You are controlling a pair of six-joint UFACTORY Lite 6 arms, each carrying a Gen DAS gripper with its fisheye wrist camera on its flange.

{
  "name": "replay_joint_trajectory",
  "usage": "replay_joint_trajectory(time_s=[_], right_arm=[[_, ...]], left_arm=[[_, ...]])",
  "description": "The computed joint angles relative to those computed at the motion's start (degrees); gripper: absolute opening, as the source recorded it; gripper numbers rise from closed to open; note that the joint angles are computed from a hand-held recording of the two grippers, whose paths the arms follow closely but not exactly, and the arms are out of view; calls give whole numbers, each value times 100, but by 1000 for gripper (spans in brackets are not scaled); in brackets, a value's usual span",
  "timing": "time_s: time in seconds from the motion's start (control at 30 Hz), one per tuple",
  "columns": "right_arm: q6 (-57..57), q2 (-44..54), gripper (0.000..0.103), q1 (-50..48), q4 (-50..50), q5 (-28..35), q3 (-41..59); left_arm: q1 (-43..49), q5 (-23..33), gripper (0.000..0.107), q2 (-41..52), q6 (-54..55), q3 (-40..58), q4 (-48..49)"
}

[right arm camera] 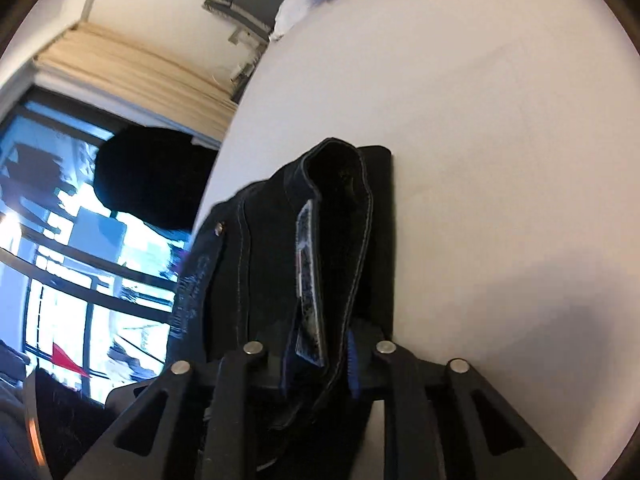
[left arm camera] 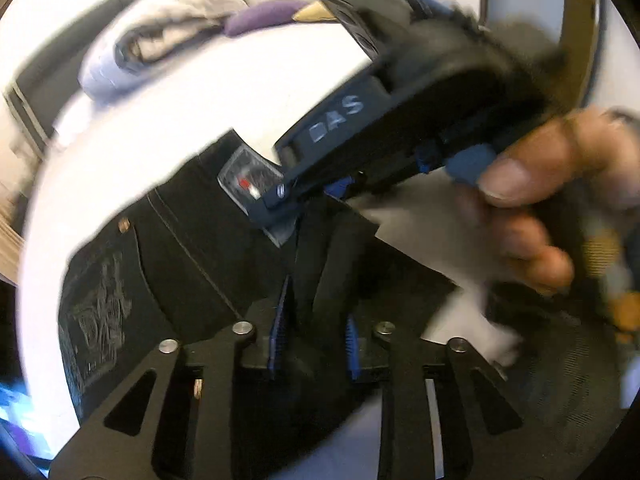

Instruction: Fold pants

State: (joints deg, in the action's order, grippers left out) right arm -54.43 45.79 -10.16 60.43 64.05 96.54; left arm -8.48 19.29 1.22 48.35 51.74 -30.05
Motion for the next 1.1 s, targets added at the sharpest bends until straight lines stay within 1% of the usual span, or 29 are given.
replay_joint_trajectory(time_s=[0.03,0.07,0.1,0.13,0.17,0.2,0.23,0.27,0.3,0.33,0.37,0.4,0.43,0.5,0.53,0.57,0.6,0.63,0.7,0.73,0.77,0.8,0.83,0.87,0.93,0.97,1.07,1.1], right_arm=[[43,-105,33,-21,-49,-57,-62],[115,-289,38,-57,-123,-181,-175],[279,-618,51,-95,-260,-491,-394],[337,-777,57,-136,-301,-645,-504],[394,-1034,58,-195,-288,-761,-683],[403,-1252,58,-231,-146,-692,-827],[280,-1466,58,-254,102,-574,-1006],[-16,-1791,58,-243,495,-346,-1310],[-250,-1990,58,-192,723,-156,-1518],[-436,-2154,58,-106,865,-40,-1705],[-635,-2322,58,74,963,-21,-1949],[-711,-2365,58,219,941,-132,-2110],[-701,-2328,58,286,881,-247,-2188],[-372,-1940,56,441,551,-667,-2255],[-419,-1780,50,413,562,-774,-2335],[-706,-1786,31,289,812,-891,-2568],[-754,-1776,17,200,890,-867,-2630],[-676,-1771,15,136,890,-820,-2645],[-502,-2051,17,136,788,-942,-2740],[-488,-2265,20,205,744,-989,-2766],[-551,-2253,32,232,806,-960,-2676],[-591,-2332,48,311,969,-916,-2618],[-575,-2308,55,374,1090,-888,-2485],[-552,-2156,57,432,1211,-821,-2207],[-371,-1727,57,685,1304,-893,-1573],[-296,-1502,57,721,1267,-899,-1296],[379,-585,58,790,806,-1000,-388],[621,-171,55,828,700,-1055,-99]], left_arm=[[388,504,25,-152,571,53,-507],[811,985,25,-448,1002,25,-924],[1153,1298,28,-664,1288,4,-1169],[1493,1547,30,-813,1563,0,-1405],[1993,1834,33,-877,1904,54,-1752],[2366,2025,48,-792,2082,157,-1940],[2790,2275,54,-567,2329,337,-2265],[3060,2405,54,-334,2534,471,-2533],[3193,2472,54,-82,2522,665,-2581],[3372,2595,53,409,2590,1057,-2618],[3490,2721,53,762,2673,1250,-2758],[3440,2751,53,874,2580,1321,-2766],[3283,2702,53,793,2439,1152,-2747],[3300,2467,53,1167,2535,1146,-2736],[3257,2320,53,1326,2663,1078,-2819],[3153,2216,53,1577,2665,1214,-2854],[3148,2144,53,1635,2783,1186,-2953],[3182,2203,53,1672,2832,1235,-3010],[3246,2476,53,1809,2511,1566,-2849],[3309,2640,53,1770,2383,1691,-2825],[3381,2703,53,1705,2371,1766,-2877],[3401,2693,53,1743,2360,1902,-2922],[3416,2729,53,1805,2294,2068,-2915],[3414,2752,53,1983,2166,2345,-2861],[3342,2587,53,2616,1875,3023,-2780],[3346,2662,53,2985,1683,3425,-2741],[3227,2881,53,3891,1200,4266,-2527],[3168,2782,53,3982,1347,4260,-2574]])
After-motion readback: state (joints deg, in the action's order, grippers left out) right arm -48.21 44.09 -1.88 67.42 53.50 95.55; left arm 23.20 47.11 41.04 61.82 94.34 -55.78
